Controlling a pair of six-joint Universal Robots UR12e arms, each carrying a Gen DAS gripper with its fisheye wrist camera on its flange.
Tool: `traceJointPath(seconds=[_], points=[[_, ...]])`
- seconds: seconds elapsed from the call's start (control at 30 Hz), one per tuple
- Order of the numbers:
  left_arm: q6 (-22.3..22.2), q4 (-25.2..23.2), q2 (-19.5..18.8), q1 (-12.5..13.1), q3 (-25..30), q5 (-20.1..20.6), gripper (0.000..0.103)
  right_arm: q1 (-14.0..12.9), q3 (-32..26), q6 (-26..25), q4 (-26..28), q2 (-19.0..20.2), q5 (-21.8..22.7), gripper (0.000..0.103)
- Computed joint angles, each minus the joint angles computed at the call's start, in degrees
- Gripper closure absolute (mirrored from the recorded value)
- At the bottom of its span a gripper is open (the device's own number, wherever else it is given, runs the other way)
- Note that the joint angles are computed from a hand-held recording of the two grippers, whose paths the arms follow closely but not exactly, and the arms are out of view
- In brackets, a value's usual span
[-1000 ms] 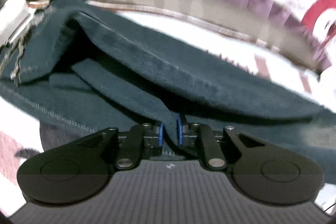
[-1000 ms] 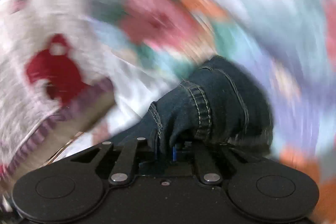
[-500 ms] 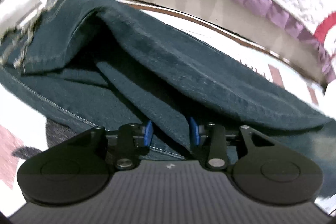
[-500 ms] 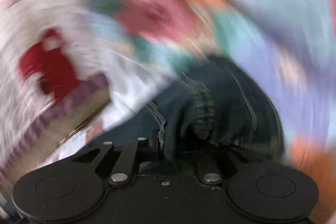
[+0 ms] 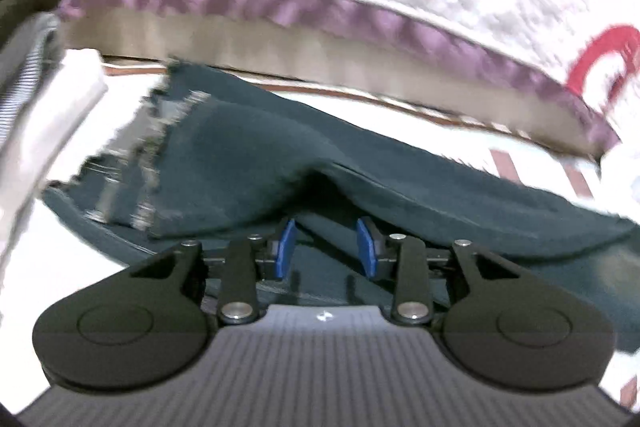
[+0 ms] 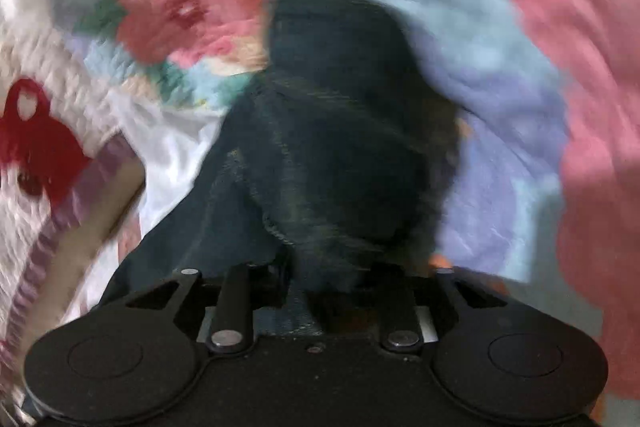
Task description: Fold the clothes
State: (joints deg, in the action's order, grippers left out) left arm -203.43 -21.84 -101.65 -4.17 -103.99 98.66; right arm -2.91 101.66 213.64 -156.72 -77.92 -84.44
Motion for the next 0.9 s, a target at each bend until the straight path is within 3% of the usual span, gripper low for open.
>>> traceJointPath(seconds=[0.1,0.23,0.33,0.43,0.5,0.57,0.63,0.7,0.77,0.9], points=[[-0.73,-0.76,0.42,1.50,-1.27,1.64,0.067,3.18,-1.89,-6.29,3.37,0.27,-9.00,0.062],[0.41,-1.95,0.82,3.35,-2.88,1.23,0.067,8.88,-4.27,-12.44,8.10,1.12,-25.83,0.058],[1.60,-1.38,1.41,4.32,-4.35,-0.14,0.064,12.19,-3.72,-16.74,4.76,1.21,-33.65,0.056],[-2.64,2.39,1.89,6.39,-6.00,-5.73,0.061,15.20,-2.88,-18.38,-0.29,1.74,-36.75,0.053],[-2.24,4.25,1.43,6.60,-6.07,-5.85,0.060,16.97,-2.69,-21.49,-5.71,2.58,-34.05,0.054],[1.27,4.56,0.54,5.71,-5.32,-2.75,0.059,18.68,-2.69,-24.92,-10.49,3.53,-30.68,0.054],[6.59,5.19,-0.61,4.74,-4.55,-0.56,0.058,19.63,-2.67,-31.31,-13.07,4.23,-21.60,0.054],[10.49,6.09,-1.41,4.30,-4.07,-0.85,0.056,19.99,-3.39,-36.67,-13.63,5.12,-12.38,0.053],[12.81,7.84,-2.16,3.91,-3.75,-1.08,0.052,20.50,-4.68,-40.46,-13.05,6.27,-6.35,0.052],[15.21,6.99,-3.88,2.68,-1.46,2.86,0.047,21.09,-7.37,-42.51,-10.56,8.42,-1.51,0.052]])
